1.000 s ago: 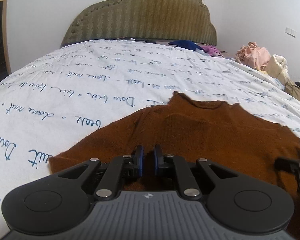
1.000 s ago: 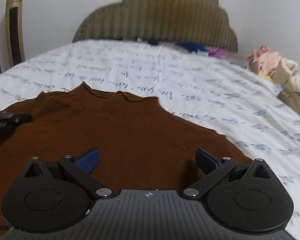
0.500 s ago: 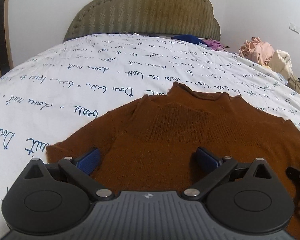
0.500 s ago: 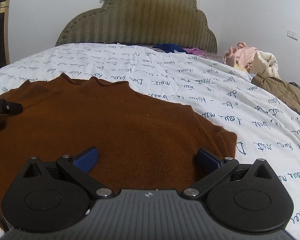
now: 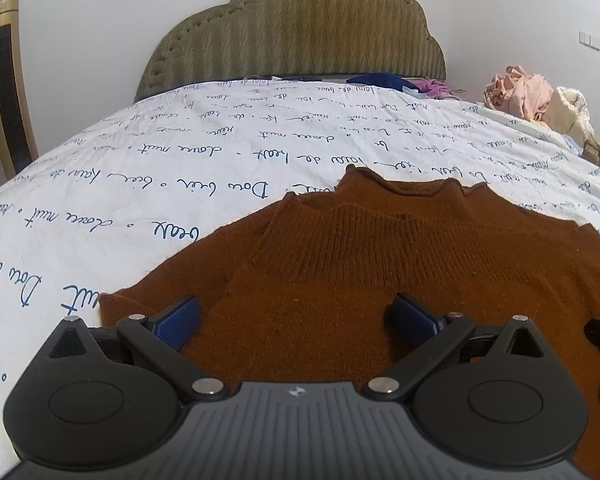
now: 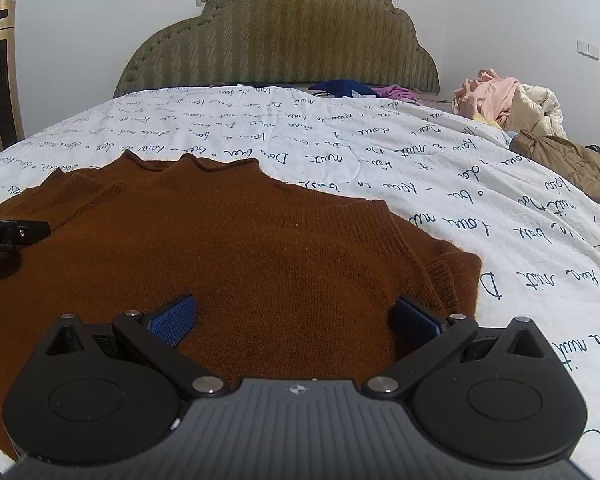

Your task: Fold small clothes

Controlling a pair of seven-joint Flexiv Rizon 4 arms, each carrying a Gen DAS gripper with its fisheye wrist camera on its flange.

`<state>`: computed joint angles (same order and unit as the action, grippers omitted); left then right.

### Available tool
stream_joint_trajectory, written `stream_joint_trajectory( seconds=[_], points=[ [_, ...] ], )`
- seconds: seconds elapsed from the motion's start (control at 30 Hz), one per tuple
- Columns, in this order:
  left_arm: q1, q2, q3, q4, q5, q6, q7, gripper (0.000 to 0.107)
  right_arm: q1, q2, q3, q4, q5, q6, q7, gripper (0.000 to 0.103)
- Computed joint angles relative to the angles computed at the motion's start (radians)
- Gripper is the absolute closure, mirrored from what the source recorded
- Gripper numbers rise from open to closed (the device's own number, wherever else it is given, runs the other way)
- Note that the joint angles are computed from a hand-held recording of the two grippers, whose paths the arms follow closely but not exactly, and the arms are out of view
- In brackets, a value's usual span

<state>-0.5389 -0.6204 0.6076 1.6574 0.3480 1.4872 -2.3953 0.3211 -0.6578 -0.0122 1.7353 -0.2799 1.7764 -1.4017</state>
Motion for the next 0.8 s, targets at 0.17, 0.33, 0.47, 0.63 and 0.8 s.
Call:
stream_joint_trajectory(
  seconds=[0.17, 0.33, 0.47, 0.63, 0.8],
  points=[
    [0.008, 0.000, -0.007, -0.001, 0.004, 0.006, -0.005, 0.004, -0.001, 0.000, 0.002, -0.001, 0.001, 0.000, -0.001, 0.000],
    [0.011, 0.002, -0.010, 0.004, 0.003, 0.014, -0.006, 0.004, 0.001, 0.000, 0.000, -0.001, 0.002, -0.001, -0.001, 0.000],
    [0.010, 0.003, -0.009, 0.006, -0.002, 0.017, -0.003, 0.004, 0.000, -0.001, 0.000, -0.001, 0.002, -0.001, -0.001, 0.000],
    [0.006, 0.001, -0.004, 0.007, -0.006, 0.017, 0.001, 0.004, 0.000, -0.001, 0.001, -0.001, 0.002, -0.001, -0.001, 0.000],
    [0.004, 0.001, -0.002, 0.007, -0.009, 0.016, 0.004, 0.004, -0.001, -0.001, 0.001, -0.001, 0.002, -0.001, -0.002, 0.000]
  ],
)
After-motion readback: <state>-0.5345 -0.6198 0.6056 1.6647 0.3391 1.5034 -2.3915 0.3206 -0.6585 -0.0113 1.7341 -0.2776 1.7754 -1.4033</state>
